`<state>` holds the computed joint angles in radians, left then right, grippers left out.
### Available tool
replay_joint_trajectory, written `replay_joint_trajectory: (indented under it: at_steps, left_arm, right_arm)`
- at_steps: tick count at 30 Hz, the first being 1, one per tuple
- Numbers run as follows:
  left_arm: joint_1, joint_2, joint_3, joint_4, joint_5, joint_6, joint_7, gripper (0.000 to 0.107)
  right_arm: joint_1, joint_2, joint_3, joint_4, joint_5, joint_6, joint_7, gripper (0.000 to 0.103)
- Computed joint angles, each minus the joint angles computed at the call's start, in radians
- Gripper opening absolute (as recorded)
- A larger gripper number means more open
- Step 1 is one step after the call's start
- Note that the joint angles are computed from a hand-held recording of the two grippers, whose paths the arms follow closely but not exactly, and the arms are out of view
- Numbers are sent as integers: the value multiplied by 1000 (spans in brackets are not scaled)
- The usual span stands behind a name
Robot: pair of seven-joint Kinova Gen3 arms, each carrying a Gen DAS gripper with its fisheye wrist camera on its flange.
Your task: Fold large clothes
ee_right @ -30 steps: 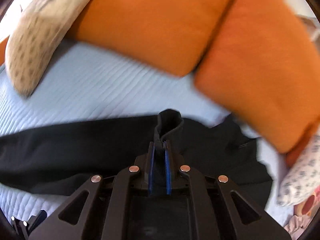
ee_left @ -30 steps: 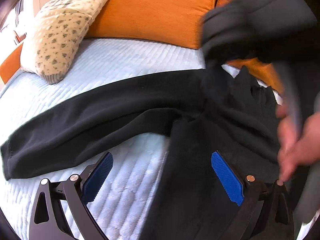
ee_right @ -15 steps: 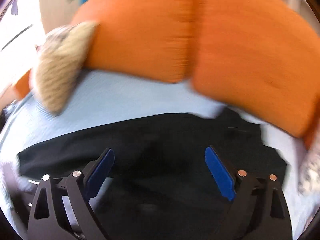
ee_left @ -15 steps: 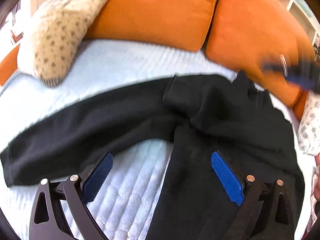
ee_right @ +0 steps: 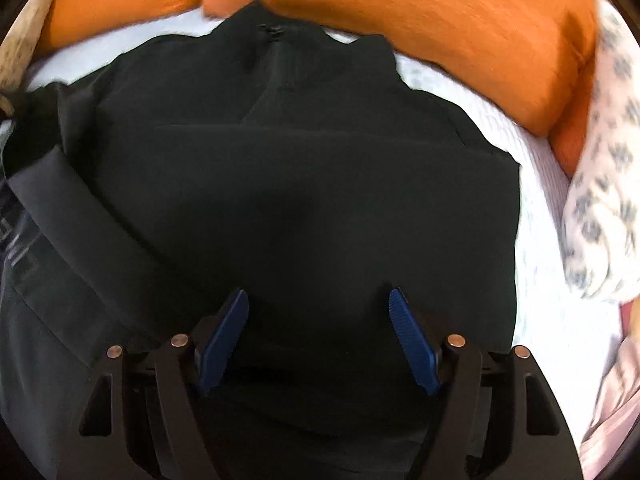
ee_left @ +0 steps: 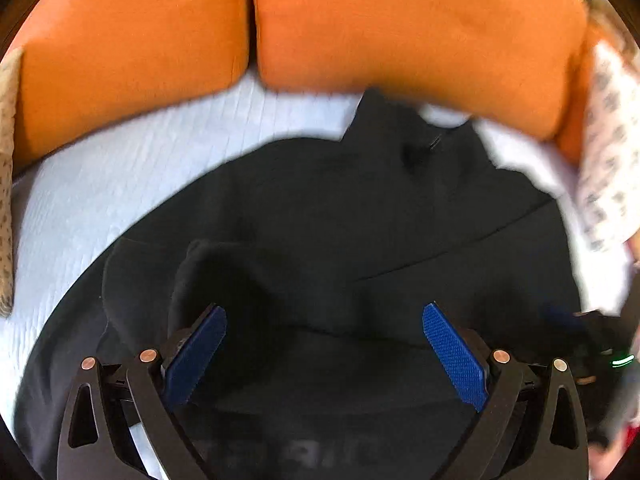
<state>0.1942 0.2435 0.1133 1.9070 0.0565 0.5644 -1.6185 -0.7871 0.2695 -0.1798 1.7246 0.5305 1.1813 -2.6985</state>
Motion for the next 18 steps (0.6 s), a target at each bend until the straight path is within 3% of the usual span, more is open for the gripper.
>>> replay_joint_trajectory:
  at_steps: [3,7,8,9,10,13,15,18]
  left_arm:
    - [-25,27,20,27,-32,-10,0,100]
    - [-85,0,17,94,44,-55,-116,100]
    - [-103,0,22,93,60,-51,-144,100]
    - [-103,2,13,87,65,-46,-157,99]
    - [-106,-4,9,91,65,-45,-168,99]
    - [-106,-16,0,95,71,-48,-184,99]
    - [-113,-26,1,99,88,-51,-199,98]
    - [-148,-25,10,87,143,-32,-255,96]
  right_arm:
    - [15,-30,14,3,1,-13,-56,72]
    - [50,-19,23,-37,42,-9,-39,69]
    - [66,-8,23,-46,44,-12,-20,61]
    - [77,7,33,-60,32,2,0,38]
    - [85,28,54,-69,13,16,15,25]
    - [139,21,59,-34,0,-7,17,23]
    - [116,26,100,-31,35,30,12,0]
    - [197,-3,98,-12,-14,9,-19,0]
